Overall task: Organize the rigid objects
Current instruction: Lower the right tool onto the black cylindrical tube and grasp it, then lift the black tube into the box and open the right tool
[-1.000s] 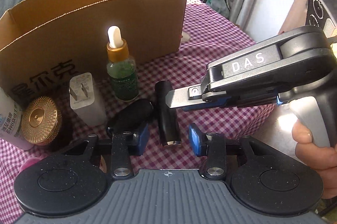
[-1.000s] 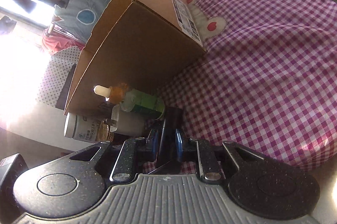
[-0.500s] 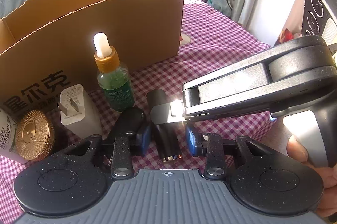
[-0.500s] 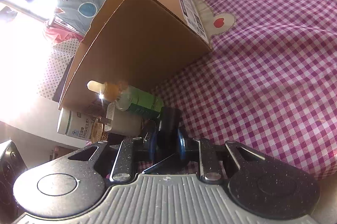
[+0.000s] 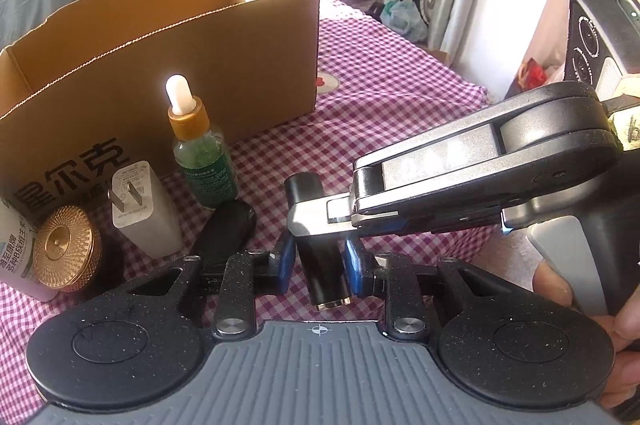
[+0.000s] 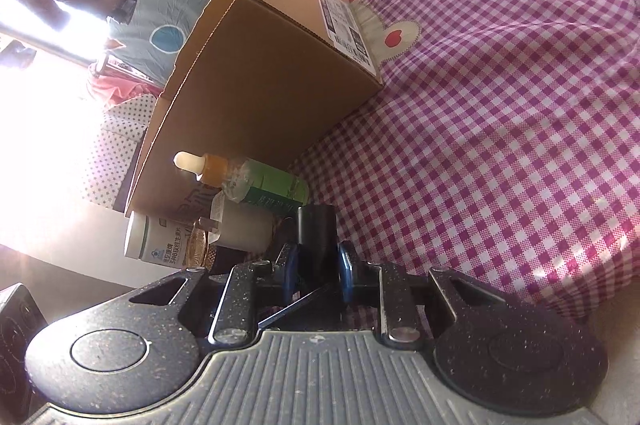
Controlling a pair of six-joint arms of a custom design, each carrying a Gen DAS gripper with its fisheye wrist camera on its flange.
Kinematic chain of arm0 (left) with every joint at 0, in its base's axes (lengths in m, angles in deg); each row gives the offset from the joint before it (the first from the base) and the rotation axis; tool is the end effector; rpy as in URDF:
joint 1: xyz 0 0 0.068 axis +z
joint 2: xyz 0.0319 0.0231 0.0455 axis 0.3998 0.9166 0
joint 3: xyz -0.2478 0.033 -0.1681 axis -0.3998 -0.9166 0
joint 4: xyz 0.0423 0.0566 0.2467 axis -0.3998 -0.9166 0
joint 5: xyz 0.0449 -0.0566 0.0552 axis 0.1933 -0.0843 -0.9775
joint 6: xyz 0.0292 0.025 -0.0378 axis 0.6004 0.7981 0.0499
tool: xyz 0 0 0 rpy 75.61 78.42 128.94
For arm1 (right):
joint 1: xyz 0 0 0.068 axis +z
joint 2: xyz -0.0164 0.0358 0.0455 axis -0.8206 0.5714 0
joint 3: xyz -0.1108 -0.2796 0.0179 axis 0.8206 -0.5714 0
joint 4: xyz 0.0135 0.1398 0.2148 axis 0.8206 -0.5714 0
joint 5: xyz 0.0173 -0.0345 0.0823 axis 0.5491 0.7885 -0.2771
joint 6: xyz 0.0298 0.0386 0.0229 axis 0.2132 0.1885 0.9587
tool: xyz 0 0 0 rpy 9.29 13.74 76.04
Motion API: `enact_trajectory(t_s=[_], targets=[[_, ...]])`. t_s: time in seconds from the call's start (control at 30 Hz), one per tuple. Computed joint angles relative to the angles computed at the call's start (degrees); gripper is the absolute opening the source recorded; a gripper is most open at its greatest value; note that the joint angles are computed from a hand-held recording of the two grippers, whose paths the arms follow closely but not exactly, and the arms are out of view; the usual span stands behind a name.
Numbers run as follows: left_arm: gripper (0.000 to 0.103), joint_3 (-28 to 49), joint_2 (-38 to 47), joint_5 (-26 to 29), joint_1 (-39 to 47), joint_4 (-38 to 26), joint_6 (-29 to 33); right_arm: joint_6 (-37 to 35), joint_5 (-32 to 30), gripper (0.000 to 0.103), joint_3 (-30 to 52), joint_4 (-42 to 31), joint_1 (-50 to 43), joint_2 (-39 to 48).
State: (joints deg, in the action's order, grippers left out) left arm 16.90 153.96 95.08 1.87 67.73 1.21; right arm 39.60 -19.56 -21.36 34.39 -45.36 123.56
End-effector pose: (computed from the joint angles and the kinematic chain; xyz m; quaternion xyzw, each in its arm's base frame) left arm 0.3459 -0.1500 0.0880 0.4120 0.8532 -0.1500 0.2824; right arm 0.3008 0.0616 0.0369 0.3193 0.8277 0.3544 0.2954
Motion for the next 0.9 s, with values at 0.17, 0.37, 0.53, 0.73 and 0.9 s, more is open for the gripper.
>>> enact_trajectory(t_s=[0.17, 0.37, 0.53, 0.73, 0.9], targets=[[0.025, -1.3, -0.6, -0.3, -0.6, 1.1, -0.4, 1.1, 0.8, 0.025, -2.8, 3.6, 0.3, 0.2], [0.024, -3.1, -2.3, 0.8, -0.2, 2.9, -0.6, 1.9, 1.6, 0.025, -5.6, 7.6, 0.8, -0.8], [0.024, -4.2, -3.6, 2.0, 0.1, 4.4, -0.7, 2.3, 2.6, 0.025, -7.1, 8.4, 1.2, -3.1], [0.023, -2.9, -2.2, 2.0, 0.0, 4.4, -1.3, 2.0, 3.7, 0.025, -5.4, 4.8, 1.6, -4.3], [0.023, -3.3, -3.4, 3.8, 1.0, 4.7, -1.2, 1.3, 5.7, 0.025, -5.0, 2.7, 2.6, -6.5]])
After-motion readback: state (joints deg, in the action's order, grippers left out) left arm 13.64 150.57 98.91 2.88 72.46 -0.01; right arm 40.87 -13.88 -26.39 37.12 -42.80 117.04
